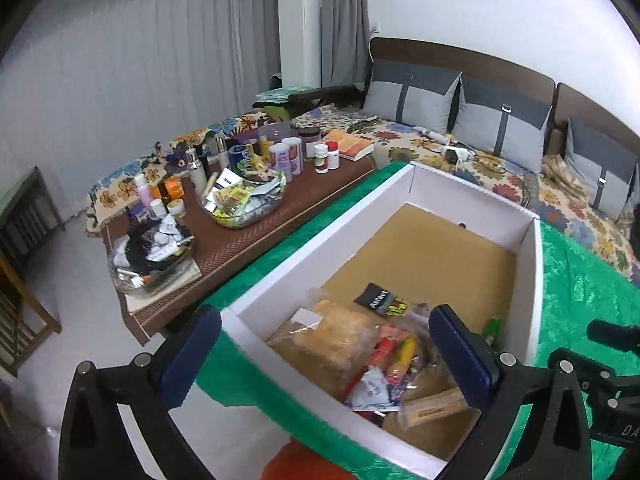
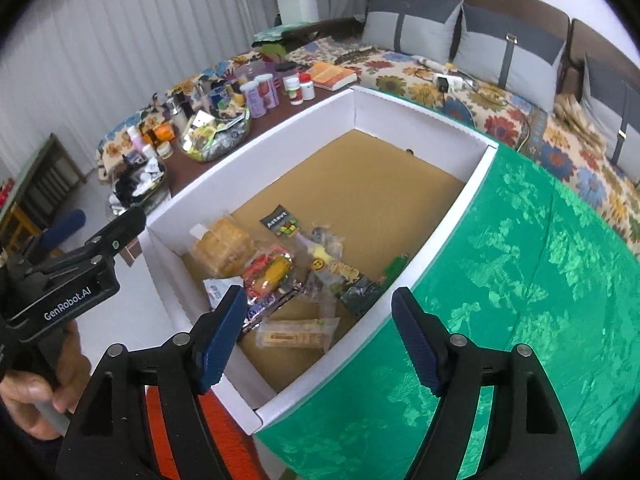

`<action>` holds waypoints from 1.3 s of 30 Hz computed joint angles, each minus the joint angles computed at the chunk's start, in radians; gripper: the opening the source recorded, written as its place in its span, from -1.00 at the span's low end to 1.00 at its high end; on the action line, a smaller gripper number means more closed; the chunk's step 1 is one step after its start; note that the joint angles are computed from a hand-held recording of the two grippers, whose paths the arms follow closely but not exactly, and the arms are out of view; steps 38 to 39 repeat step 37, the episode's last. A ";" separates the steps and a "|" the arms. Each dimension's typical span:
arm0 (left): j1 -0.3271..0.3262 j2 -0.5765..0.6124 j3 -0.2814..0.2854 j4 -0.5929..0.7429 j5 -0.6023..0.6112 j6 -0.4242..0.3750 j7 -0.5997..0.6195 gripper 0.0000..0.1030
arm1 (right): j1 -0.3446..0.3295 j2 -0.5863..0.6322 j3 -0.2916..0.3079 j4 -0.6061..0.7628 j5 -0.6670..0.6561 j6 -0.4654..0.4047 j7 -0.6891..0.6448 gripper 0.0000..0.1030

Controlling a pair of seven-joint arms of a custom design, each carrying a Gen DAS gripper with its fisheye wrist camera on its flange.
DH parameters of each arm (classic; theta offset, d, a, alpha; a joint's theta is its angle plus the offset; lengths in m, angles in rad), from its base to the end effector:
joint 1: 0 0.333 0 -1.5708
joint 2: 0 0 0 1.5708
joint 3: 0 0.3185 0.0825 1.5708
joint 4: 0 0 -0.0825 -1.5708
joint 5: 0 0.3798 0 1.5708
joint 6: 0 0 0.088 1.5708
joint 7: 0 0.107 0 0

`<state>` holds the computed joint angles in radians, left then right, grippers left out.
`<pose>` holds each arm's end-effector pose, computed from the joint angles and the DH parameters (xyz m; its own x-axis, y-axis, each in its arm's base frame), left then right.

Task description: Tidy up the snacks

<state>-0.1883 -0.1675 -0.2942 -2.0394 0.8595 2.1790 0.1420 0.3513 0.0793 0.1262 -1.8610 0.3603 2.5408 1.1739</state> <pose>0.4848 -0.2319 0.5613 0.5180 -0.8551 -0.0219 -0.5672 -0.3242 -0.7571 0.5573 0.2809 0.5448 0.6199 -0.7764 -0.1135 -0.6635 -0.4415 -0.6041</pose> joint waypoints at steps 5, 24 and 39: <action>-0.013 0.005 0.000 0.013 -0.014 -0.037 0.075 1.00 | 0.005 -0.001 0.000 -0.005 -0.022 0.025 0.023 0.52; -0.012 0.001 -0.006 0.013 -0.055 0.010 0.130 1.00 | 0.012 0.007 0.004 -0.004 -0.079 0.036 0.071 0.52; -0.010 -0.016 -0.005 -0.010 -0.058 0.040 0.101 1.00 | 0.017 0.005 0.006 -0.004 -0.084 0.034 0.072 0.52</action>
